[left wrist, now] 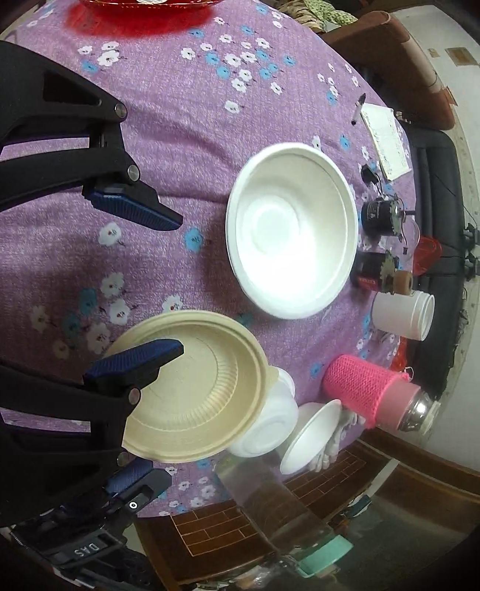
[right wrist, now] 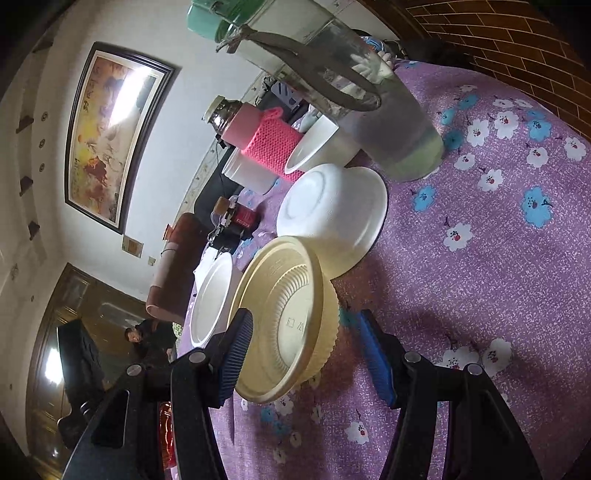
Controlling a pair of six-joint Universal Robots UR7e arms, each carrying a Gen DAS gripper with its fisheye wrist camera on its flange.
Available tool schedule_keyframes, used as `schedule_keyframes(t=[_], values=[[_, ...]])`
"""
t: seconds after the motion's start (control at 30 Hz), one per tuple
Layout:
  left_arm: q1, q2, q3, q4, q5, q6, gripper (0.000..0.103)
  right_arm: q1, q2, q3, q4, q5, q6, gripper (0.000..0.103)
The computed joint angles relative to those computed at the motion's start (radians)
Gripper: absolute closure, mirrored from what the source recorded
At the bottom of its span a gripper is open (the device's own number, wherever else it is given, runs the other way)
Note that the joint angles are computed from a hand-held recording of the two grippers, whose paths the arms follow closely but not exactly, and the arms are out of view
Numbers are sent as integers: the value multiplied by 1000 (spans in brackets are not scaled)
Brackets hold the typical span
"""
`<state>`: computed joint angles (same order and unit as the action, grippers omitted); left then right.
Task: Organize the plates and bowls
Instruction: 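Move the left tool toward the beige plastic bowl, then grasp the rim of the beige plastic bowl with the left tool and lift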
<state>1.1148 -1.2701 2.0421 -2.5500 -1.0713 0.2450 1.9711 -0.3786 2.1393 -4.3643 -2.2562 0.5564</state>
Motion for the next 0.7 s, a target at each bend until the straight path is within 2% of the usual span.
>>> schedule_keyframes(t=[0.2,0.3,0.6,0.7], values=[[17,40,-17,-3,2,-21,43,5,7,-18,6,-17,3,42],[18,50,-15,-17,7,-26,43,-7,9,-15,-4,9,1,42],[13,67,18,-103,21,9,43,-11,11,-28,12,-13,6,42],[15,70,25,-125,19,18,43,-3,14,-42,24,-42,-5,42]])
